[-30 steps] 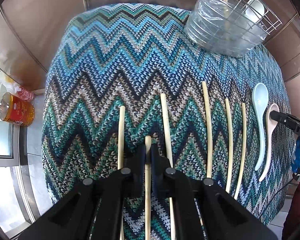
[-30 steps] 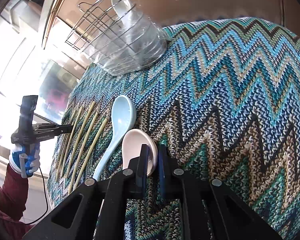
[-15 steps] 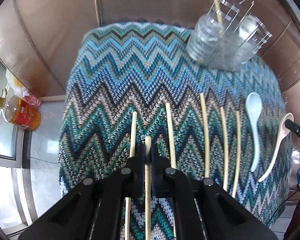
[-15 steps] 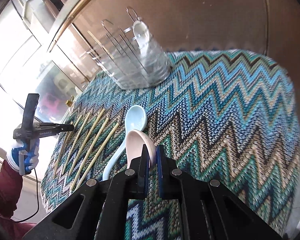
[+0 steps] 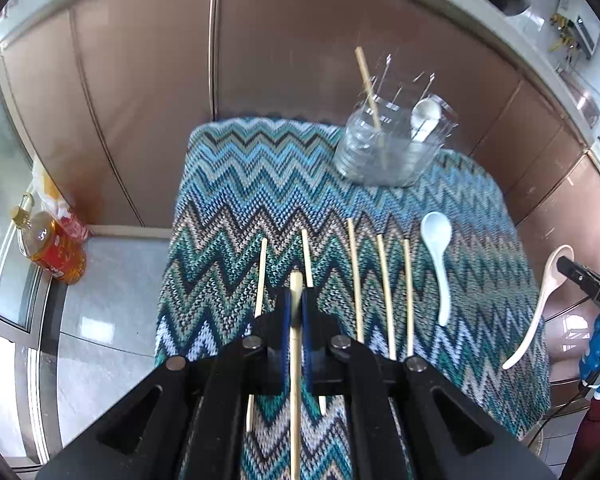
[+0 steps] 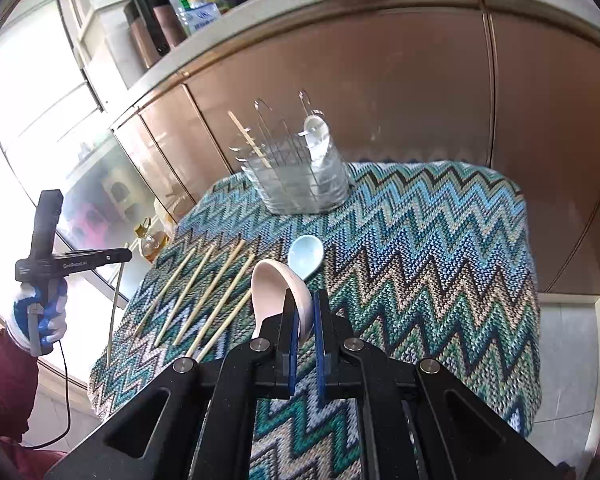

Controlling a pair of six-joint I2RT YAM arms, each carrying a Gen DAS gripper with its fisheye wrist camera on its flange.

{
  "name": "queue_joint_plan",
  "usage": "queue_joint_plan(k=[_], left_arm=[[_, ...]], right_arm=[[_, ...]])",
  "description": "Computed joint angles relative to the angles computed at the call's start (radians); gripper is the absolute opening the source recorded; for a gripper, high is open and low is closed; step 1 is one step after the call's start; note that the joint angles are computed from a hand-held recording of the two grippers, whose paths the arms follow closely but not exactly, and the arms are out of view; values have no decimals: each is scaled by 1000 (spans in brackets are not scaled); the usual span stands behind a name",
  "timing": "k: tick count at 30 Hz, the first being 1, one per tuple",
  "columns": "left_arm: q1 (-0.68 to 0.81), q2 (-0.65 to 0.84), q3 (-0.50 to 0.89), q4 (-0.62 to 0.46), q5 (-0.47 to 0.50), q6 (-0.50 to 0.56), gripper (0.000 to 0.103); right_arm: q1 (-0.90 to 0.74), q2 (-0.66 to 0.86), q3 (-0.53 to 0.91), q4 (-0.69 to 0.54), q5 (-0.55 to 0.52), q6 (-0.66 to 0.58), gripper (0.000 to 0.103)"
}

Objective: Organize utensils
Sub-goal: 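Lift the chopstick with left tool while right tool carries the pink spoon to the holder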

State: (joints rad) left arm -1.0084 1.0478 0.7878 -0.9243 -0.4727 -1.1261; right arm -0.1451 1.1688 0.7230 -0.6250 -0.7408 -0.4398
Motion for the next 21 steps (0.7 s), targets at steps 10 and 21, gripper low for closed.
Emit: queue_joint_plan(k=[10,21], left_arm=[[-241,-20,160,-259,-239,-251,5],[-142,69,345,-165,-323,-25,5]], right_arm=[[-1,-233,-23,-50,24,56,7],[130,-185,10,178,133,257,7]])
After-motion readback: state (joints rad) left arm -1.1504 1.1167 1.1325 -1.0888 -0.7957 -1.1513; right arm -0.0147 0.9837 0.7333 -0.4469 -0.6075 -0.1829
